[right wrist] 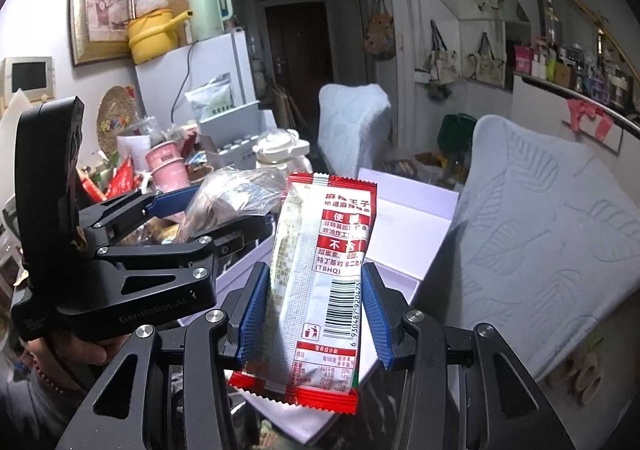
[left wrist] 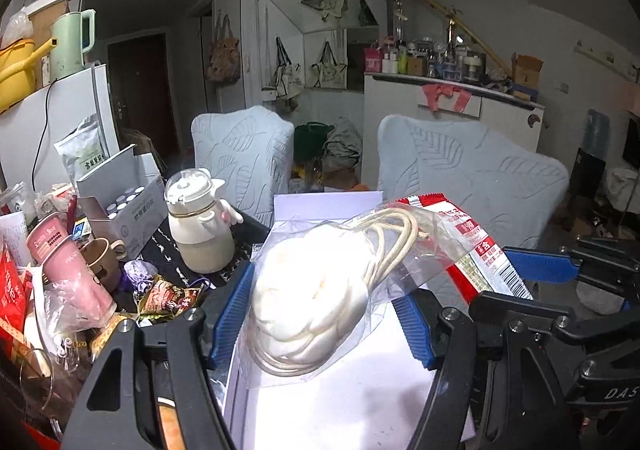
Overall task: Organize soft objects
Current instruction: 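Carry the flower bag with the left gripper while the right gripper carries the packet toward the box, then lower the packet into the box and open the right gripper while the left gripper releases the flower bag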
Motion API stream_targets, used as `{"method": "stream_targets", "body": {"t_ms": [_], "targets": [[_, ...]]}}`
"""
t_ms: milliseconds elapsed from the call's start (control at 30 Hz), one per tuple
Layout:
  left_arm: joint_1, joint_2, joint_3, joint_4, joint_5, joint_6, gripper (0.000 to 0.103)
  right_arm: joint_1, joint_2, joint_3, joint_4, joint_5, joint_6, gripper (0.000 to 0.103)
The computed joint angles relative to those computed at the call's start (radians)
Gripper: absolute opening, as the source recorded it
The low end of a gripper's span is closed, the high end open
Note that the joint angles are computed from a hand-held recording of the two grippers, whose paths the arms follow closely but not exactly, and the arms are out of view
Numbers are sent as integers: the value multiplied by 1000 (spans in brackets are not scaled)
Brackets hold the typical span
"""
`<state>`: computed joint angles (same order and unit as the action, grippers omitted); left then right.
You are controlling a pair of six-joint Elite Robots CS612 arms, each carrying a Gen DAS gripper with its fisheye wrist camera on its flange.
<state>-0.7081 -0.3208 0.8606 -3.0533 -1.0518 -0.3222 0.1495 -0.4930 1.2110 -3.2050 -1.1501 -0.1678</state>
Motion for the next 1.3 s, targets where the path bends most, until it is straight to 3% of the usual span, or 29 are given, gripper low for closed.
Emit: {"method": "stream_targets", "body": {"t_ms": [433, 833, 1033, 1200, 1300], "targets": [[33, 88, -173, 234, -28, -35, 67, 14, 79, -167, 233, -33, -29, 45], [55, 172, -335, 444, -103, -91, 67, 22, 144, -298, 430, -82, -70, 46], [56, 199, -381, 503, -92, -112, 68, 23, 171, -348, 493, -75, -43, 46], [55, 234, -462, 647, -61, -139, 70, 29, 192, -393, 569, -106, -46, 48], [54, 239, -477, 699, -57, -154, 72, 32, 192, -385, 548, -128, -57, 52]]}}
